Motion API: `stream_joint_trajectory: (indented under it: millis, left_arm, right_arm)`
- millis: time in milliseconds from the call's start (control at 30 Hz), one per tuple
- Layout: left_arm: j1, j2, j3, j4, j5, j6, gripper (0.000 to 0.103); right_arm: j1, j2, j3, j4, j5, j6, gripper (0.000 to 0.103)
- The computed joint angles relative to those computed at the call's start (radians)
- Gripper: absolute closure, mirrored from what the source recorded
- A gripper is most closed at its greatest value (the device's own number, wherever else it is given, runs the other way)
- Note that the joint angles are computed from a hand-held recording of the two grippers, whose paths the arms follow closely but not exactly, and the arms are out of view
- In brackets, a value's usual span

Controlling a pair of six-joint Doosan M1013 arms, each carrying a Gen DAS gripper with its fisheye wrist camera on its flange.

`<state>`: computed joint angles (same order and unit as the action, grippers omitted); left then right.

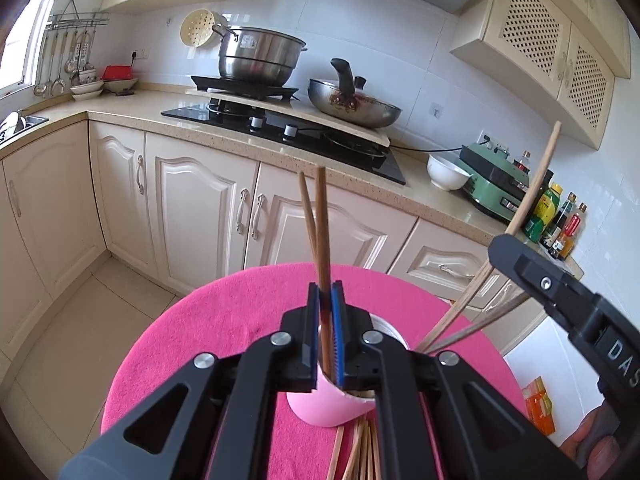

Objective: Organize utensils
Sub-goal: 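Insert the left gripper's chopstick into the pink cup and release while the right does likewise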

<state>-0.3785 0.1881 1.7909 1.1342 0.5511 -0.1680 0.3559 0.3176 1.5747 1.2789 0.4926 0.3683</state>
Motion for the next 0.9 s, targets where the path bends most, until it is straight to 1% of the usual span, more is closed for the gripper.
stream_joint_trajectory:
  millis: [67, 133, 533, 733, 900]
  left_arm:
    - [0.0, -0.004, -0.002, -0.041, -0.001, 0.039, 0.095]
    - [-0.002, -0.007, -0.005, -0.077, 0.009, 0.077, 0.076]
    - [-0.021, -0.048, 0.018, -0.139, 0.084, 0.166, 0.074]
    - [-0.023, -0.067, 0.037, -0.185, 0.093, 0.211, 0.074]
    - [-0.022, -0.076, 0.048, -0.247, 0.082, 0.275, 0.074]
  right_arm:
    - [0.002, -0.008, 0.011, -0.014, -0.01, 0.007, 0.097]
    - [0.002, -0.013, 0.017, -0.028, -0.015, 0.021, 0.097]
    - [0.013, -0.029, 0.049, -0.111, -0.055, 0.1, 0.097]
    - [0.018, -0.034, 0.062, -0.161, -0.068, 0.146, 0.097]
    - [0.023, -0.04, 0.071, -0.203, -0.081, 0.202, 0.096]
